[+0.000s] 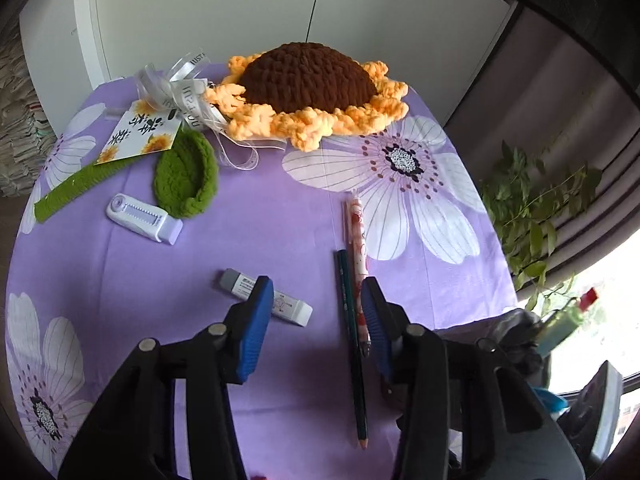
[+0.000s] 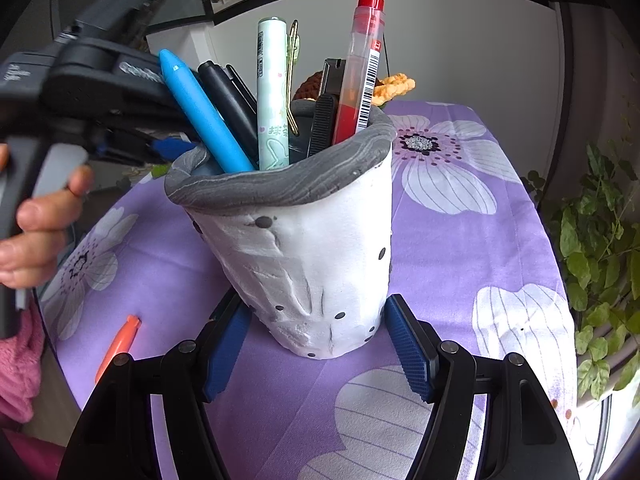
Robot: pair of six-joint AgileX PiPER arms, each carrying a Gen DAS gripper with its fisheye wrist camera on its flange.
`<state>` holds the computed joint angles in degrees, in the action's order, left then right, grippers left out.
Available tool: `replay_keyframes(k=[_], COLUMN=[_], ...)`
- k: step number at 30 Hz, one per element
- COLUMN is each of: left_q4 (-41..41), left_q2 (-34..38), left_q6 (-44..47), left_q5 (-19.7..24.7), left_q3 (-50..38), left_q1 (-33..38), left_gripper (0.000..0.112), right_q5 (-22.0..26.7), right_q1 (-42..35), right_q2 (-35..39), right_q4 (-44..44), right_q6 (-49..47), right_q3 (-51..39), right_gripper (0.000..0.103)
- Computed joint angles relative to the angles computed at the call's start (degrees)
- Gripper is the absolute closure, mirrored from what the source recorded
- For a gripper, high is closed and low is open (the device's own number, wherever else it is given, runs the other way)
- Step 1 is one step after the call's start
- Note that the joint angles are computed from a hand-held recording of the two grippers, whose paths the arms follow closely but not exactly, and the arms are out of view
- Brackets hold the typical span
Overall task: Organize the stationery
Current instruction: 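Move the open left tool back over the loose pens, then grasp the pink patterned pen with the left tool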
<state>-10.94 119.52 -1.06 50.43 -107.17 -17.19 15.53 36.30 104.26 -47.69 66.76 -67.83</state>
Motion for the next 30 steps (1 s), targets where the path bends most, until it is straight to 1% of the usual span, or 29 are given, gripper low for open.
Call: replay_keyframes(k=[3, 5, 7, 9, 11, 15, 18, 19, 20, 21, 23, 24, 26, 28, 30], left_q4=[-1.06, -1.83, -1.05, -0.32, -1.04, -0.97, -0.79, -0.61, -0.49, -0.47, -0.57, -0.44, -0.06, 0.11, 0.27], left_q2=[-0.37, -1.55, -2.39, -2.99, -2.82, -2.1, -2.07, -2.1, -2.12, -2.17, -2.27, -2.17, -1.65, -0.91, 0.15], left_q6=[1.17, 1.85, 1.88, 1.67, 2.37, 1.75, 1.79, 1.69, 1.56, 1.5, 1.64, 1.46, 0.81, 0.35, -0.37], left_q5=[-0.28, -1.28, -2.42, -3.18, -2.75, -2.12, -2.34, -2.41, -2.49, -2.57, -2.72, -2.61, -2.14, -1.45, -0.52], left_q3=[0.36, 1.81, 3.0, 4.01, 4.08, 3.71, 4.03, 4.11, 4.16, 4.21, 4.34, 4.12, 3.2, 2.06, 0.56], left_q1=[0.01, 0.43, 0.62, 0.74, 1.24, 1.49, 1.37, 1.28, 1.18, 1.11, 1.02, 0.88, 0.49, 0.0, -0.63], left_gripper=[0.069, 0.069, 0.069, 0.069, 0.069, 0.069, 0.069, 0.069, 0.069, 0.069, 0.069, 0.069, 0.069, 0.069, 0.07], right_q5=[0.41, 0.78, 0.34, -0.3, 0.16, 1.63, 1.93, 1.84, 1.98, 2.44, 5.72, 7.68, 10.28, 10.68, 9.41], right_q1=[0.15, 0.2, 0.09, 0.3, 0.62, 0.39, 0.3, 0.23, 0.23, 0.3, 1.15, 2.02, 3.24, 3.24, 2.14], right_q2=[0.06, 0.41, 0.45, -0.03, -0.11, 0.64, 0.7, 0.66, 0.54, 0.64, 1.09, 1.06, 0.69, -0.35, -2.2], right_q4=[-1.0, 1.64, 2.95, -0.64, -3.36, 2.63, 3.82, 3.34, 1.89, 1.29, -1.29, -4.74, -8.98, -10.23, -11.11], right_q6=[0.64, -2.02, -3.64, -0.21, 2.71, -4.12, -5.52, -4.86, -3.18, -2.75, -1.01, 1.55, 4.42, 5.46, 7.08], right_q3=[-0.15, -0.71, -0.76, -0.05, 0.04, -1.84, -2.17, -2.16, -2.11, -2.3, -3.55, -3.52, -2.89, -1.4, 1.25], right_gripper=[0.033, 0.032, 0.029, 0.028, 0.028, 0.028, 0.028, 0.028, 0.031, 0.032, 0.032, 0.032, 0.032, 0.032, 0.032])
